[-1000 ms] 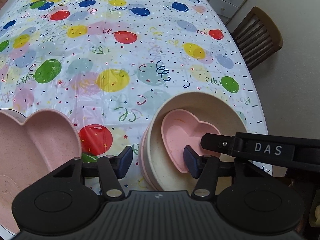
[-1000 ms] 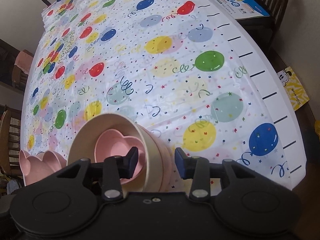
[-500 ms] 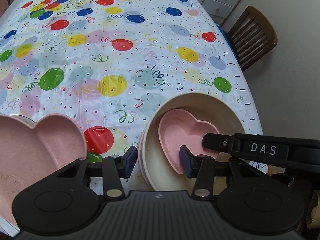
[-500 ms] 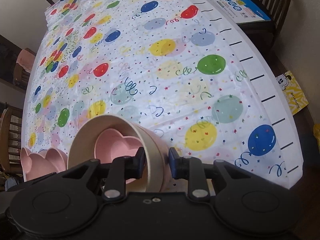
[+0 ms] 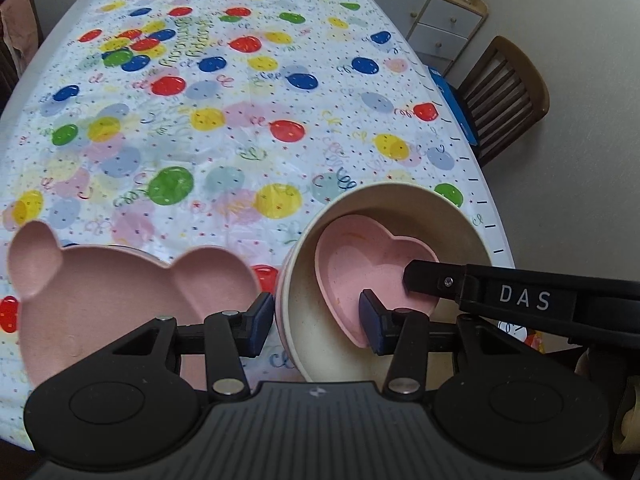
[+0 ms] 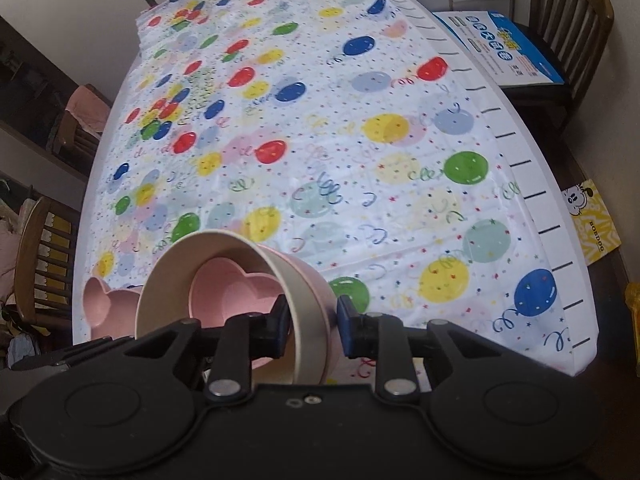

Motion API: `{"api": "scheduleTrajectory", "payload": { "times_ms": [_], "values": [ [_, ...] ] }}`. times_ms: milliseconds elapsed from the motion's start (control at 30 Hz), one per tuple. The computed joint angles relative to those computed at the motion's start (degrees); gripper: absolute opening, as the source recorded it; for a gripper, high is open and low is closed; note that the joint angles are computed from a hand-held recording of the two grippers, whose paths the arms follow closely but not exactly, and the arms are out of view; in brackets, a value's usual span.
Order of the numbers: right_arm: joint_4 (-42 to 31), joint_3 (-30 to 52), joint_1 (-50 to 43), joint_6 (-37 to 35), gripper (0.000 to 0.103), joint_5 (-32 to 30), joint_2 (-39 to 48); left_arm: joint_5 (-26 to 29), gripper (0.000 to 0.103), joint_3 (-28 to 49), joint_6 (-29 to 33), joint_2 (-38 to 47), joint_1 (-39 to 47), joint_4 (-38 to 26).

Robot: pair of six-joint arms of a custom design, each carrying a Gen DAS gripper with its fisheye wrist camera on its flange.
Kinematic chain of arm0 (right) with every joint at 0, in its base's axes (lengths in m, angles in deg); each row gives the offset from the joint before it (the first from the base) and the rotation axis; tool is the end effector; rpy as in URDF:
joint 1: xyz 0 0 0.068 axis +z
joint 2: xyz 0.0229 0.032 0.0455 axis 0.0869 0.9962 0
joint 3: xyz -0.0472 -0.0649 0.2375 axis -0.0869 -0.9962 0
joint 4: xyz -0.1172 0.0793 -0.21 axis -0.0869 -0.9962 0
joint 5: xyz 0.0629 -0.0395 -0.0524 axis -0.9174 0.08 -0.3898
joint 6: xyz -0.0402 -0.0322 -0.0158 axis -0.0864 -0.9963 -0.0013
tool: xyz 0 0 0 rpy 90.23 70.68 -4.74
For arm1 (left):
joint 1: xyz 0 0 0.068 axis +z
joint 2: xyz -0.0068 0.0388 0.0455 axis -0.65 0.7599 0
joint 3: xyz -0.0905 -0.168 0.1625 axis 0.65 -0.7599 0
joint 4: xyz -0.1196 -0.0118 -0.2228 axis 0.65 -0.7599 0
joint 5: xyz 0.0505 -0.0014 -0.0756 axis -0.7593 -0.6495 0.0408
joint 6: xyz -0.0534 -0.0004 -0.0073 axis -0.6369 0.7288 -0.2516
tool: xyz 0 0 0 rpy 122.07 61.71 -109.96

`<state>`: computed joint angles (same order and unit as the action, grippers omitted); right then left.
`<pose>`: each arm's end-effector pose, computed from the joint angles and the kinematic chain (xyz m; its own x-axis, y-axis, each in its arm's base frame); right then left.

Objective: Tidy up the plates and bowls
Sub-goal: 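Lift the nested bowls with both grippers and carry toward the bear-shaped plate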

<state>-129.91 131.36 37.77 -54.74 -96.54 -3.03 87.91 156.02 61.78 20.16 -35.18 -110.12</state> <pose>0.2105 0.1405 0.3099 -0.9409 0.0137 -0.3384 -0.1045 0.9387 0.3286 0.1780 0.0089 0.3189 -0.9079 -0.1898 -0.3737 -0.1031 0.9653 -0.2397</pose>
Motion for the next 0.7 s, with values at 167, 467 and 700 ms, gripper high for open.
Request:
{"api": "scheduleTrajectory", "payload": {
  "times_ms": [167,467,700],
  "values": [
    [-0.7,5.2,7.3,5.7,0.024,4.2,2.5,5.4,0.046,3.8,12.7,1.0,13.9,-5.2],
    [-0.8,14.8,19.3,14.8,0.024,9.8,10.9,11.0,0.046,8.9,34.1,6.8,35.1,-12.3],
    [-1.2,20.4,25.3,20.0,0.024,12.3,17.2,12.0,0.046,10.2,44.4,10.8,44.7,-14.5]
  ]
}}
